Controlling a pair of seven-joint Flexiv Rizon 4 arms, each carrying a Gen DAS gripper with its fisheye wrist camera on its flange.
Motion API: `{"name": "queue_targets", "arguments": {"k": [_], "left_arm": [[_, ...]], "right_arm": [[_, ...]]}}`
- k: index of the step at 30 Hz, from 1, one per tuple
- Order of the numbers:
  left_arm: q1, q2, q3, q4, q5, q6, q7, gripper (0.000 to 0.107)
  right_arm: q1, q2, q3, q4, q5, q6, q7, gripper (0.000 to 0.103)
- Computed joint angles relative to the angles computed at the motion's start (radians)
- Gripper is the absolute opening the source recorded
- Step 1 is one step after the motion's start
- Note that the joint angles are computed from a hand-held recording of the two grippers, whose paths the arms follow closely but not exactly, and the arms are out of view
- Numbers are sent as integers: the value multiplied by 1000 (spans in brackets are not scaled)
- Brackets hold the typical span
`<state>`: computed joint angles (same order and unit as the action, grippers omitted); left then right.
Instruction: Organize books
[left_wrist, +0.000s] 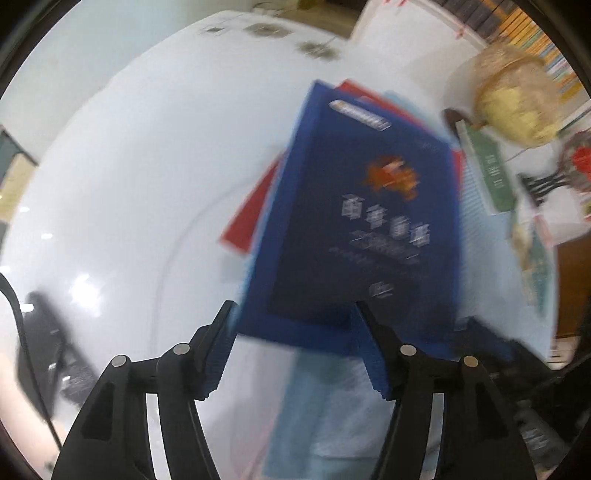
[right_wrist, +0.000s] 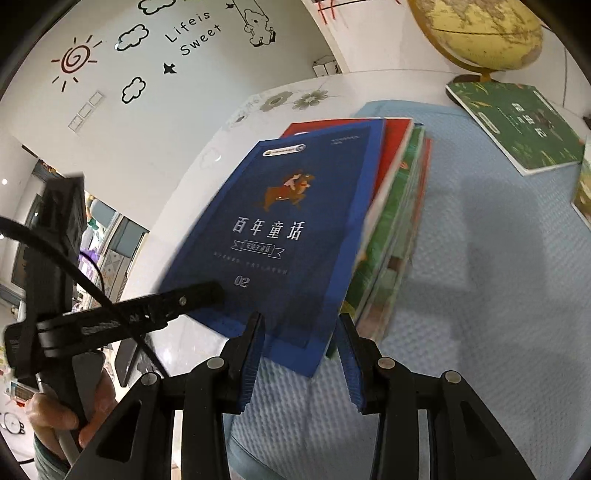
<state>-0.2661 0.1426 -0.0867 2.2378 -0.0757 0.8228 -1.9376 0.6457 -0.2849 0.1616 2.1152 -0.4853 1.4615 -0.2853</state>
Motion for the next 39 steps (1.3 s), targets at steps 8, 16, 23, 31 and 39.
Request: {"name": "queue_targets", "arguments": {"k": [8, 16, 23, 31, 39], "left_arm": [[12, 95, -30, -8, 142, -102, -90, 60], [-96, 60, -129, -82, 94, 92, -109, 67], [-202, -293, -231, -414, 140, 186, -157, 73], [-447, -730, -140, -933, 231, 47, -234, 73], [-545, -1011, -65, -1344, 123, -134, -119, 73]], "right_arm": [[-70, 183, 14, 177, -32, -43, 41, 50], [-224, 538, 82, 443, 191, -223, 8, 58], [-341, 814, -38, 543, 465, -442, -262, 59], [-441, 810, -129, 551, 614, -422, -553, 59], [-482, 653, -164, 472, 669, -356, -819, 59]]}}
